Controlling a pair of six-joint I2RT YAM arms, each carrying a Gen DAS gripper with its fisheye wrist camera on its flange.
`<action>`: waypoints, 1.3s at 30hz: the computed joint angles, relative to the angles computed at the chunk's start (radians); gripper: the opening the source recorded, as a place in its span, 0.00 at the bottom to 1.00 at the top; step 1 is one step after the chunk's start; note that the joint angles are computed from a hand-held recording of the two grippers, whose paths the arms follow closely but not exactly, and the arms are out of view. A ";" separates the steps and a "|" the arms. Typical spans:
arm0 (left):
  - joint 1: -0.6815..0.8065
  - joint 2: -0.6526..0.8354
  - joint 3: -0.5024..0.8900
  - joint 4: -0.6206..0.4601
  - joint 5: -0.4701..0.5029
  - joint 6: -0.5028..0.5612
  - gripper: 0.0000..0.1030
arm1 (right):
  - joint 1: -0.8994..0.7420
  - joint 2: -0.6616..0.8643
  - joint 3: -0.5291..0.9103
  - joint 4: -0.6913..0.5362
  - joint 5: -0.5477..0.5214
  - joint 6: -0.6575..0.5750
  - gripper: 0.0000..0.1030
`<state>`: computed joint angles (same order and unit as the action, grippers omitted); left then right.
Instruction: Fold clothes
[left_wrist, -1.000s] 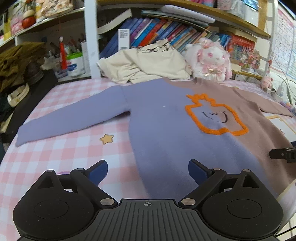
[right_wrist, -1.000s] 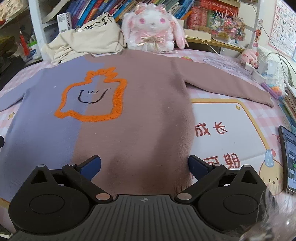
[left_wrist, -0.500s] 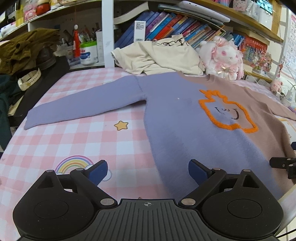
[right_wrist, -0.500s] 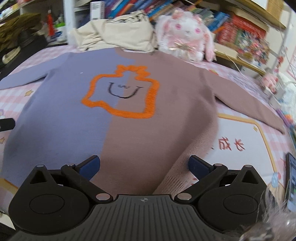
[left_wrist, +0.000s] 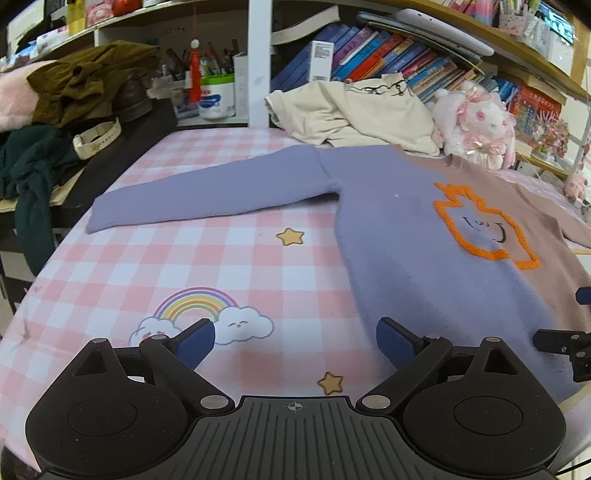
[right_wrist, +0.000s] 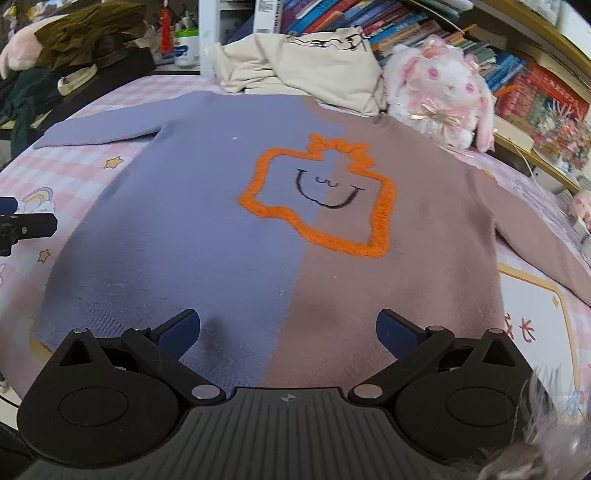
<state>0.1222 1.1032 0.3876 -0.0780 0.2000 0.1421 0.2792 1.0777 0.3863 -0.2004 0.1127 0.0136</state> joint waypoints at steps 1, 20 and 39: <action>0.005 0.001 0.001 0.000 0.000 -0.001 0.93 | 0.003 0.004 0.002 0.002 -0.001 -0.002 1.00; -0.015 0.064 0.023 0.034 0.002 -0.030 0.93 | -0.051 0.012 0.014 -0.017 -0.025 -0.021 1.00; 0.149 0.283 0.125 0.172 -0.034 -0.069 0.93 | -0.039 0.088 0.056 0.064 -0.085 -0.085 1.00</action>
<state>0.2712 1.3863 0.5128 0.0938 0.1663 0.0735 0.2405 1.1654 0.4420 -0.1367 0.0277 -0.0710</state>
